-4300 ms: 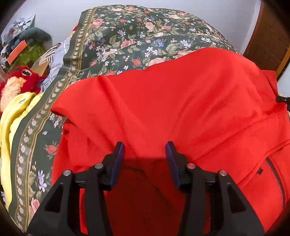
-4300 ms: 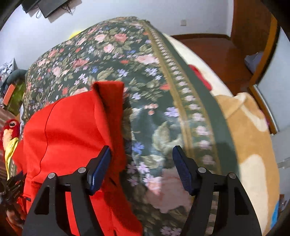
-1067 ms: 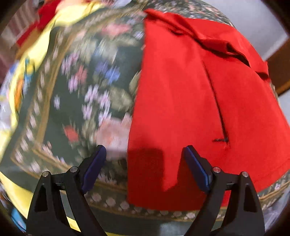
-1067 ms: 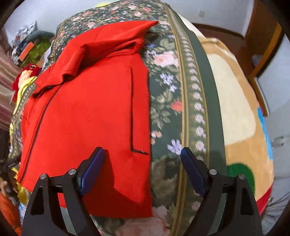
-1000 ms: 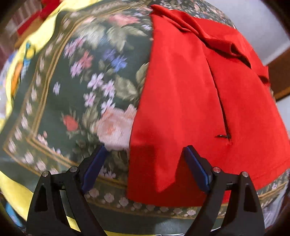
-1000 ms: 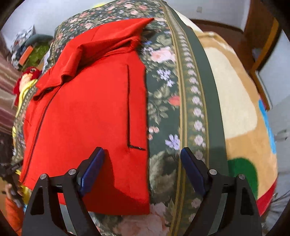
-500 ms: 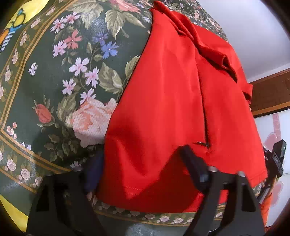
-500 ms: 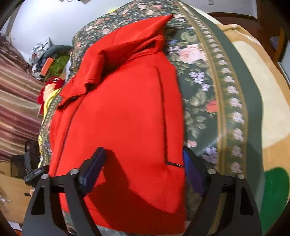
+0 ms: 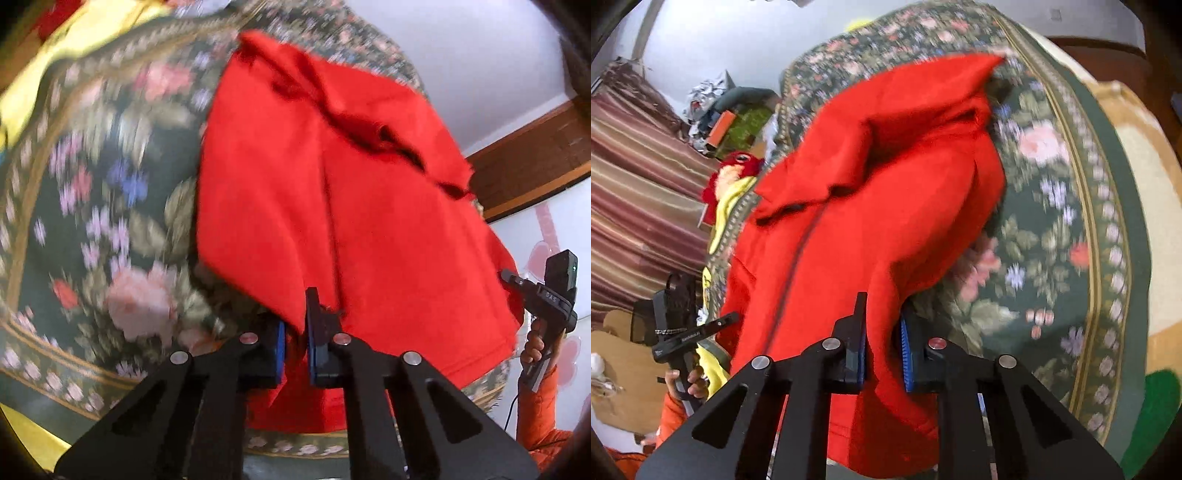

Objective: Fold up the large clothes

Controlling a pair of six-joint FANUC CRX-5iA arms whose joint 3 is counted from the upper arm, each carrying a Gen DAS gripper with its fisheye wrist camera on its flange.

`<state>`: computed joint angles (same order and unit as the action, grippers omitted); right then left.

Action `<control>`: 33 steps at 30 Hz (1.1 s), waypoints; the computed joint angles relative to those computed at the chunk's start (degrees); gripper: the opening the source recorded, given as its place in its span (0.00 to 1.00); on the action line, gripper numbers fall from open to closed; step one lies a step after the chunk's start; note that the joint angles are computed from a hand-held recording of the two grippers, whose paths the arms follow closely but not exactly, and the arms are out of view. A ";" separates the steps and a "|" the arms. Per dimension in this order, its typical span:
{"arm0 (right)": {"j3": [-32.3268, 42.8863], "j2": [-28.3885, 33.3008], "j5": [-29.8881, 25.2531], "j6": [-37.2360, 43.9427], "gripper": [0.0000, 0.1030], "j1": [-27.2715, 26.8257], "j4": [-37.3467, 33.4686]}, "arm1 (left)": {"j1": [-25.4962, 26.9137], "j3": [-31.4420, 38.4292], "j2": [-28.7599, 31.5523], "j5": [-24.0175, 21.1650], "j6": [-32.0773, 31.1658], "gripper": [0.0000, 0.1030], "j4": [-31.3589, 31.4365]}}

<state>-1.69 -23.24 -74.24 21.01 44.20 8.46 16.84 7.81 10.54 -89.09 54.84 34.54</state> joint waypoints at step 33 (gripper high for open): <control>19.32 23.46 7.79 16.73 0.12 -26.44 -4.85 | -14.41 67.79 40.96 3.53 25.37 0.08 -10.30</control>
<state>17.63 0.22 -66.45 37.74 17.76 3.61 2.43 75.61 51.50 -85.57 80.21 24.24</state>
